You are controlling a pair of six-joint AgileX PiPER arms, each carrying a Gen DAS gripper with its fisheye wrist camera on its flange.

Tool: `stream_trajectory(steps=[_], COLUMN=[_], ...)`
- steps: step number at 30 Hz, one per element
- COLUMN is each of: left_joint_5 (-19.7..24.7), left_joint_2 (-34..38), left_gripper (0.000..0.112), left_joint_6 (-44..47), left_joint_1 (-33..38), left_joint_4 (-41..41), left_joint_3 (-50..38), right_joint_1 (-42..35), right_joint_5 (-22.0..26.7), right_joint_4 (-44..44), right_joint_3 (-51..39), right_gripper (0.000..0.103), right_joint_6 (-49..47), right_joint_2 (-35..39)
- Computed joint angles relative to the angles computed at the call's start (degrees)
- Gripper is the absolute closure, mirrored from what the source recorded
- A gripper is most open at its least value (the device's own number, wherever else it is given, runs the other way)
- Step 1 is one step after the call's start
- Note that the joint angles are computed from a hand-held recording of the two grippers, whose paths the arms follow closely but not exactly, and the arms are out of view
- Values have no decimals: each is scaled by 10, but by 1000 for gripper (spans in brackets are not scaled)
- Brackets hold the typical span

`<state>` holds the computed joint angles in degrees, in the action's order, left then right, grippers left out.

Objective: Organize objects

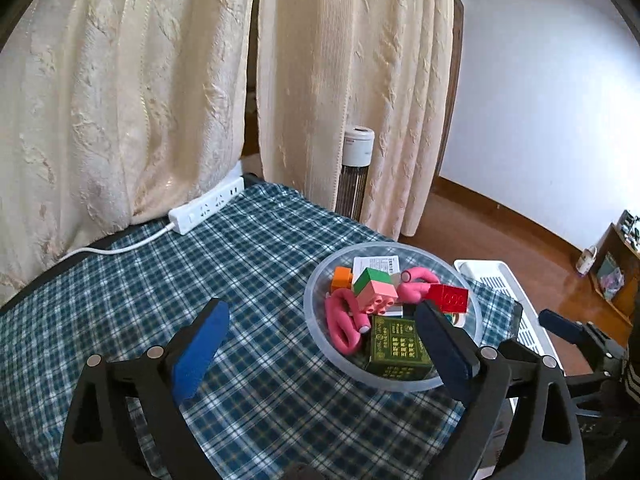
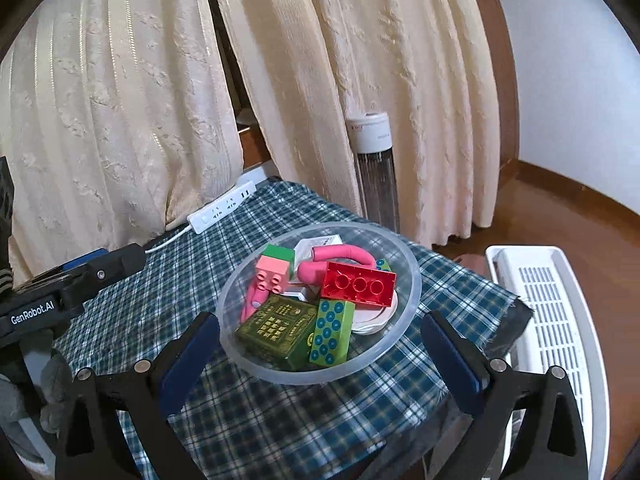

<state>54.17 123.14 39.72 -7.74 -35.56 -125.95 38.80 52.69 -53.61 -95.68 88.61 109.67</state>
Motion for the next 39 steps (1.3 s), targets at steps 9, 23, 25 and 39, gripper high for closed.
stream_trajectory(steps=[9, 23, 25, 39], left_joint_5=[-44, -83, -69, -66], left_joint_2=[-53, -71, -62, -50], left_gripper=[16, 15, 15, 15], left_joint_6=[45, -24, -33, -38], left_joint_1=[16, -22, -19, -27], left_joint_4=[-40, 101, 102, 123], left_joint_3=[79, 114, 97, 90], right_joint_1=[45, 55, 53, 39], right_joint_5=[112, 135, 130, 121], right_joint_4=[-11, -5, 0, 32], right_joint_3=[-63, -69, -69, -90], right_gripper=[1, 1, 1, 1], right_joint_6=[-3, -18, -23, -70], right_joint_2=[23, 31, 34, 59])
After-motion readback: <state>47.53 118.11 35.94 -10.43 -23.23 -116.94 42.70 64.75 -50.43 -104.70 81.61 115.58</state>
